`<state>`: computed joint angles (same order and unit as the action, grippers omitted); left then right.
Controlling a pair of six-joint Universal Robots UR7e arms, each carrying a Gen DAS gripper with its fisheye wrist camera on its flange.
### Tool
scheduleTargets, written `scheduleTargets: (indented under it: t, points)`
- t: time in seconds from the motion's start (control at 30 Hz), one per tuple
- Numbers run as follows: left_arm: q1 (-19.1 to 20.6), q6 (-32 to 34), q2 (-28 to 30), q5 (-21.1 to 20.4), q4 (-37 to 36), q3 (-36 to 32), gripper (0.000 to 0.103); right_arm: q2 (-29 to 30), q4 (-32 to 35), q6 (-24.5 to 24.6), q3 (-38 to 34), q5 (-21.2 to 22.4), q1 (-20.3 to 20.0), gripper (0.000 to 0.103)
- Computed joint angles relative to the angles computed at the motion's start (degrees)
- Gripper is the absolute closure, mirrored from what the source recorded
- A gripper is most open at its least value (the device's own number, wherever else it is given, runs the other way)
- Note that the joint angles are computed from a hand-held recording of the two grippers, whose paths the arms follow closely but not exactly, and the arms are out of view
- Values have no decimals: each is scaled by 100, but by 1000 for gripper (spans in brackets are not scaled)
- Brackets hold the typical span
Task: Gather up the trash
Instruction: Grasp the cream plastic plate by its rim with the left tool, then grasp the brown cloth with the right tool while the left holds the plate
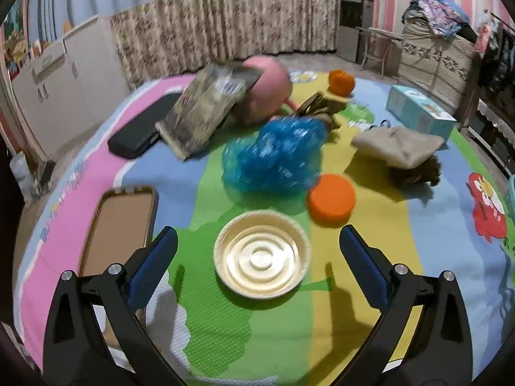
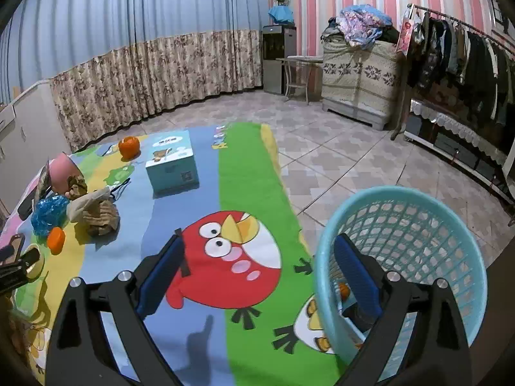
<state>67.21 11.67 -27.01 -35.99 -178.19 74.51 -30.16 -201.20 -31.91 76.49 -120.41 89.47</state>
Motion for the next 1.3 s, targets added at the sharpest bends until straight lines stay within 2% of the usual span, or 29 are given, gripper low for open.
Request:
scheduleTargets:
  t: [0.17, 0.3, 0.37, 0.53, 0.63, 0.8, 1.03, 1.23, 1.3]
  points:
    - [78, -404, -84, -242, 569, -44, 12, 65, 196, 13, -92, -27, 1, 11]
    - [137, -705, -89, -353, 1170, -204, 33, 135, 323, -15, -155, -100, 3, 11]
    - [134, -654, -78, -335, 1057, -191, 42, 147, 379, 29, -168, -101, 1, 11]
    - [107, -621, -101, -300, 977, -132, 43, 199, 478, 90, -226, -90, 19, 11]
    - [76, -319, -108, -211, 580, -42, 43, 250, 513, 84, -282, -87, 53, 11]
    - [56, 364, -130, -480, -592, 146, 43, 467, 643, 1, -512, -137, 141, 11]
    - [69, 1417, 117, -555, -1524, -293, 43, 736, 720, -183, -732, -128, 262, 11]
    - [136, 2271, 348, -839, -2169, -814, 43, 926, 795, -424, -940, -15, 378, 11]
    - [176, 2372, 380, -939, -2365, -871, 43, 1000, 981, -448, -1052, 49, 404, 11]
